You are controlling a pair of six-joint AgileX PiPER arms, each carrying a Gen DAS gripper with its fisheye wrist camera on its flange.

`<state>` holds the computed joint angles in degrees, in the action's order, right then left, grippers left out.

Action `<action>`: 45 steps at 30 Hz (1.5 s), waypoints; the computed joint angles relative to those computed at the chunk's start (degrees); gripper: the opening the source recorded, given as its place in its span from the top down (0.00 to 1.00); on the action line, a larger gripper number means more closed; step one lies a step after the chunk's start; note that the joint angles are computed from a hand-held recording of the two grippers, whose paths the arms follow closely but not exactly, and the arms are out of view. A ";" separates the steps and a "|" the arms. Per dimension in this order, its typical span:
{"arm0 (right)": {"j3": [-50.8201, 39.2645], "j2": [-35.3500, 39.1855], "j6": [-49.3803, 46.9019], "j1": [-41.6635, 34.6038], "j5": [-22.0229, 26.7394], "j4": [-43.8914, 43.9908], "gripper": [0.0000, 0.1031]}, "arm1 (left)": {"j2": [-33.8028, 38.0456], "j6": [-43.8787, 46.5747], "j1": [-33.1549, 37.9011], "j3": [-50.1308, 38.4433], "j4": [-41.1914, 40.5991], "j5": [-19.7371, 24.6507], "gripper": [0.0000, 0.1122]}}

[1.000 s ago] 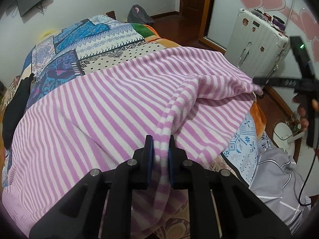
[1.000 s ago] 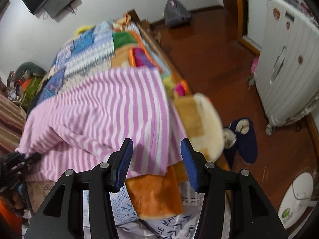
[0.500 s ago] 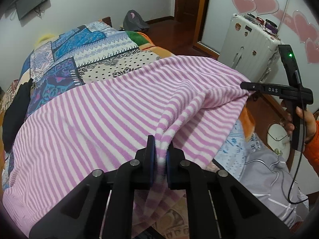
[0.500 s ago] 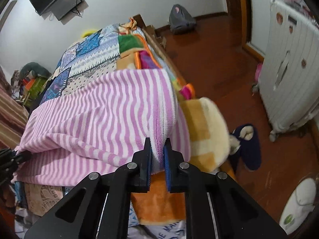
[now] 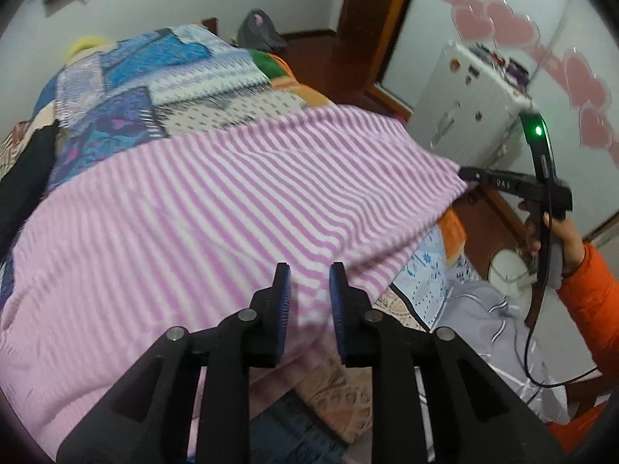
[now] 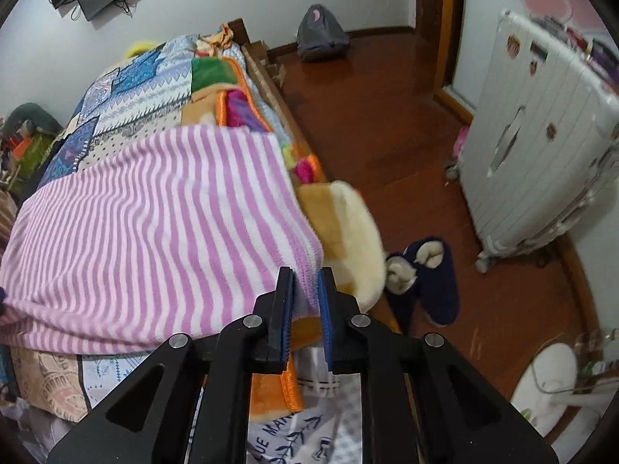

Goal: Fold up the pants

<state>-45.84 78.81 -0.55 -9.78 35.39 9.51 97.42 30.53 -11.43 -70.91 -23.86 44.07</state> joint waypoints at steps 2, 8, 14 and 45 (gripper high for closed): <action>-1.14 -1.12 1.81 1.53 0.66 -2.06 0.89 | -1.33 -0.08 2.66 -0.20 -0.32 0.68 0.79; -5.47 -1.99 -4.75 7.66 4.32 7.27 0.88 | -1.87 -3.78 9.40 -0.68 6.73 -0.32 0.75; -10.12 4.21 -11.73 19.26 4.46 19.32 0.81 | 0.06 -3.63 15.12 2.92 9.63 -1.94 0.73; -56.94 30.27 5.76 43.61 14.55 1.15 0.51 | 9.95 10.63 55.73 -21.02 3.07 3.02 0.42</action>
<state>-102.78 109.08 5.21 33.83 49.94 10.66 107.37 41.16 44.31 -91.93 -20.79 47.09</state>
